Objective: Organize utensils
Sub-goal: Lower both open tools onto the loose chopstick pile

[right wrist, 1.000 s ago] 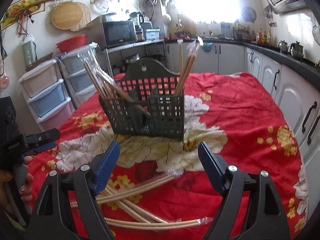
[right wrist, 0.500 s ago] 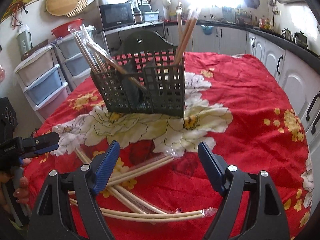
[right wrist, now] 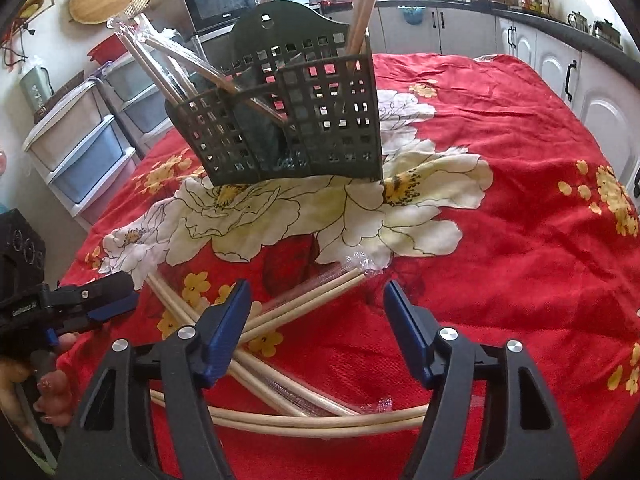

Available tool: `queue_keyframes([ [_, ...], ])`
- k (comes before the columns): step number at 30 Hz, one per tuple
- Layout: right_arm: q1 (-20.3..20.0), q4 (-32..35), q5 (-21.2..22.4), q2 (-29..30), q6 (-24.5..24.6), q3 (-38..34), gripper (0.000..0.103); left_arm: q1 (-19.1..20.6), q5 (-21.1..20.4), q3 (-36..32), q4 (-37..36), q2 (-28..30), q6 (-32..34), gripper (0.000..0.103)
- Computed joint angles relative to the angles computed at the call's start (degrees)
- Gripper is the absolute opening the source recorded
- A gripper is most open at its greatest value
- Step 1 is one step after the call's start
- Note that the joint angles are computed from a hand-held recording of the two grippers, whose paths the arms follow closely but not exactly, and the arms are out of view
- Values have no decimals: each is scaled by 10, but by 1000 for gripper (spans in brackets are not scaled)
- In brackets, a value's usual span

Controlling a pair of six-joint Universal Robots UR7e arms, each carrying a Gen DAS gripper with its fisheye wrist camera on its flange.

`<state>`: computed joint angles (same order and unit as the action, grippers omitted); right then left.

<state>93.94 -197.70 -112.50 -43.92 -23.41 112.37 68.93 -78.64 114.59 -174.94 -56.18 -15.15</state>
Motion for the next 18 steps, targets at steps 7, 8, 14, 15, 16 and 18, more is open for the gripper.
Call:
queue_keyframes([
  [7,-1,10,-9,12,11,-14,63,6,-4,-24,6,17,-11,48],
  [8,-1,14,-9,13,14,-16,62,7,-4,-26,6,19,-12,47],
  [14,-11,38,10,11,55,-26,56,10,7,-38,10,27,-7,35],
  [15,-14,44,16,9,66,-27,55,10,8,-40,11,28,-7,33],
  [16,-16,48,21,9,73,-29,54,11,9,-41,12,29,-6,32],
  [18,-21,56,32,6,91,-32,48,12,11,-42,12,29,-9,25],
])
